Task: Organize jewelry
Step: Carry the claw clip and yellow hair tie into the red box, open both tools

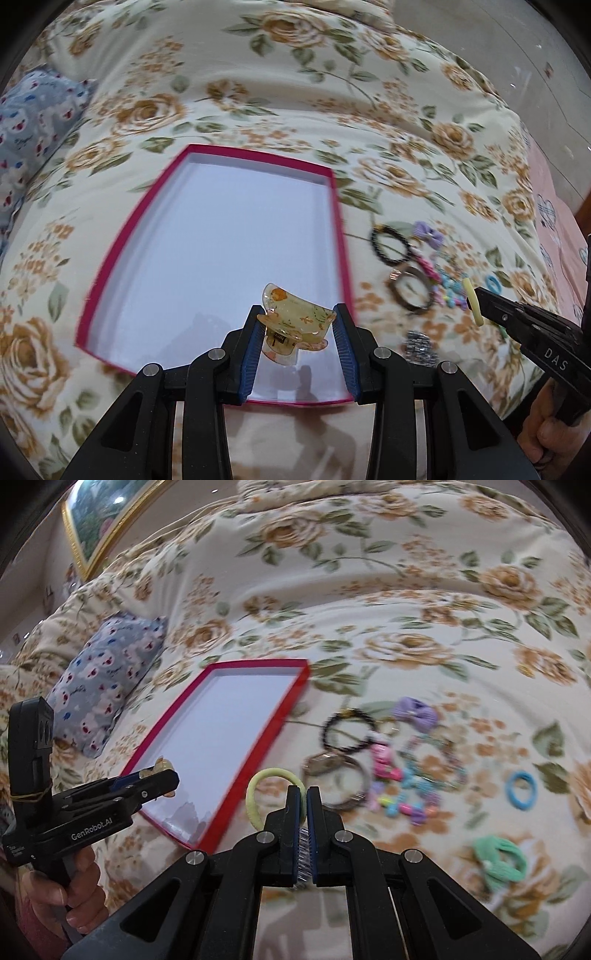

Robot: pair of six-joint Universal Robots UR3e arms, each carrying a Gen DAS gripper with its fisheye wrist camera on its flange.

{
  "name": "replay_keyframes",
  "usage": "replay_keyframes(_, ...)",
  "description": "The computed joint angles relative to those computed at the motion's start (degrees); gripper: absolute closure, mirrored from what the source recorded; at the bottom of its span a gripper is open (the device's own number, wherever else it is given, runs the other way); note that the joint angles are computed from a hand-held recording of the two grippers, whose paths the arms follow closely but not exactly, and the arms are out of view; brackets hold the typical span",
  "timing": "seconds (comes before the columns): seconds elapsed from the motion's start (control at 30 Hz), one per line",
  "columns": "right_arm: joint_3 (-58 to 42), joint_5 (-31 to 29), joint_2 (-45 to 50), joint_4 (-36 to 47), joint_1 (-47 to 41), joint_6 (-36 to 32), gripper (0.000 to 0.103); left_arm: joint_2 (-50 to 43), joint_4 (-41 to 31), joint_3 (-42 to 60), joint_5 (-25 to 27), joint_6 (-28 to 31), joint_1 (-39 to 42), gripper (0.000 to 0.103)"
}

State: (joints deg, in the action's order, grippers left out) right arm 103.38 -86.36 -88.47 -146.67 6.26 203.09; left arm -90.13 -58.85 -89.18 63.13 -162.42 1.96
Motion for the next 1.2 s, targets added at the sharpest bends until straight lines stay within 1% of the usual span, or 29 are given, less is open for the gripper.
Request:
replay_keyframes(0.27, -15.31, 1.90, 14.01, 1.46, 4.79, -1.80, 0.100, -2.15, -0.42, 1.87, 0.66, 0.17, 3.50, 0.066)
replay_keyframes(0.43, -24.99, 3.69, 22.64, 4.10, 6.70, -2.74, 0.100, -5.28, 1.07, 3.87, 2.41, -0.24, 3.54, 0.066)
replay_keyframes(0.6, -31.89, 4.23, 28.58, 7.80, 7.66, -4.14, 0.100, -9.42, 2.59, 5.97, 4.17, -0.70, 2.96, 0.066)
replay_keyframes(0.8, -36.39, 4.45, 32.45, 11.78, 7.94, -5.55, 0.099, -13.14, 3.08, 7.79, 4.69, -1.03, 2.38, 0.065)
replay_keyframes(0.87, -36.79, 4.45, 32.91, 12.48, 8.05, -5.77, 0.096, -13.57, 3.61, 7.85, 4.69, -0.94, 2.37, 0.065)
replay_keyframes(1.07, -38.35, 4.36, 33.88, 13.35, 8.34, -5.56, 0.095, -13.66, 4.47, 7.38, 4.82, -0.56, 2.33, 0.065)
replay_keyframes(1.2, -37.35, 4.76, 33.31, 12.71, 8.04, -4.85, 0.094, -13.05, 5.30, 6.24, 5.29, -0.30, 2.17, 0.064)
